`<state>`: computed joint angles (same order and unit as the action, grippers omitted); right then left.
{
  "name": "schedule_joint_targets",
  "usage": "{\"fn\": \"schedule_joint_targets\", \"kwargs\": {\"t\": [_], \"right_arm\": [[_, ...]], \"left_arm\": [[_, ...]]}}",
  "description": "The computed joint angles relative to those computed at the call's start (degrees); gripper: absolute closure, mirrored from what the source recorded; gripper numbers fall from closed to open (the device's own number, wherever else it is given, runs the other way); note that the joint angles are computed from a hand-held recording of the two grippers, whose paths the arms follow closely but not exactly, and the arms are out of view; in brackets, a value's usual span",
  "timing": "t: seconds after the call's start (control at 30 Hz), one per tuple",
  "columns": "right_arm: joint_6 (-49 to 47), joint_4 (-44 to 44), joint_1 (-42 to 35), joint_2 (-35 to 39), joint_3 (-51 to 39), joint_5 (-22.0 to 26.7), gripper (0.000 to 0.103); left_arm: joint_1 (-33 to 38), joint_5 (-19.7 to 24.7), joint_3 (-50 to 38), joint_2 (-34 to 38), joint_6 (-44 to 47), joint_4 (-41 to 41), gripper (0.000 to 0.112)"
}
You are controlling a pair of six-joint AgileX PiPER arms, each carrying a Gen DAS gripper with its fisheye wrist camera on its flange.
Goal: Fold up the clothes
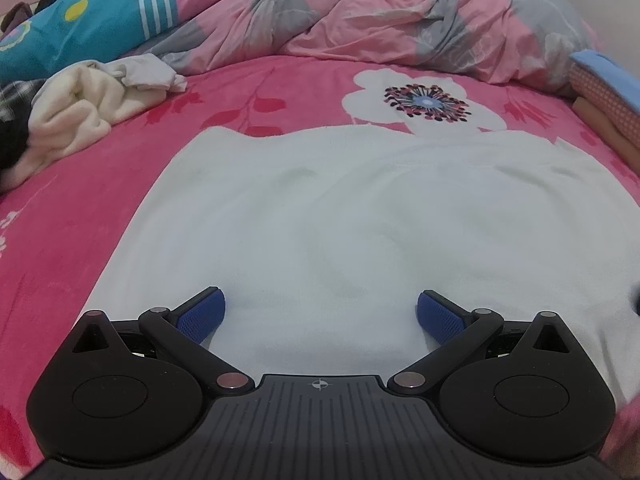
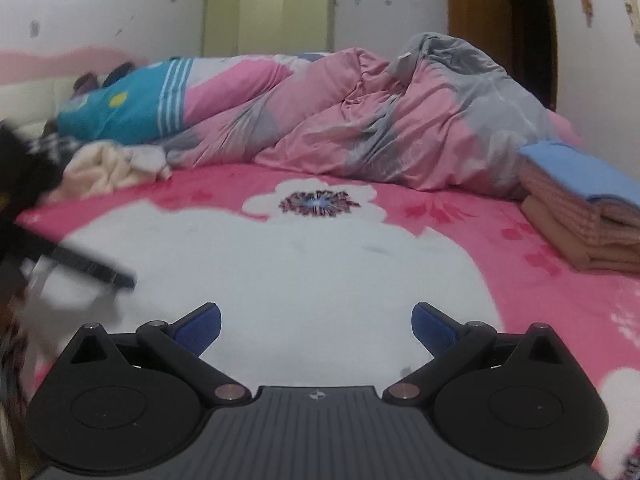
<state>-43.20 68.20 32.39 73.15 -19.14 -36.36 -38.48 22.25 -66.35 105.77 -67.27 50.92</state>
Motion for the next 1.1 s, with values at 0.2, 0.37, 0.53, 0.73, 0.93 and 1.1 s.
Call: {"fn": "schedule_joint_targets", "kwargs": {"t": [0.2, 0.37, 0.53, 0.73, 0.93, 1.1], "right_arm": [[4.97, 4.23, 9.59, 9.21, 0.86, -8.59, 0.000], [-4.38, 19.28, 16.58, -0.74, 4.33, -9.05, 0.000], [-10.30, 17.49, 13.97, -1.44, -0.48, -8.36, 0.000], [-2.79, 2.59, 9.51, 11.01, -9.75, -2.82, 0.000], [-1.50, 4.41, 16.74, 12.67, -8.36, -2.70, 0.000], [-6.76, 7.85, 18.20, 4.11, -4.03, -2.43, 0.000]], "left_arm": [[1.58, -5.19, 7.98, -4.22, -9.32, 10.84, 0.009], [2.30, -7.44, 13.98, -7.79, -12.53, 17.43, 0.009], [3.24, -6.42, 16.25, -11.02, -1.13, 8.38, 0.009], [2.55, 5.28, 15.03, -14.59, 5.21, 4.56, 0.009], [2.04, 16.08, 15.61, -17.29, -3.27, 18.38, 0.009], [3.94, 11.67, 12.67, -14.79, -1.74, 14.52, 0.009]]}}
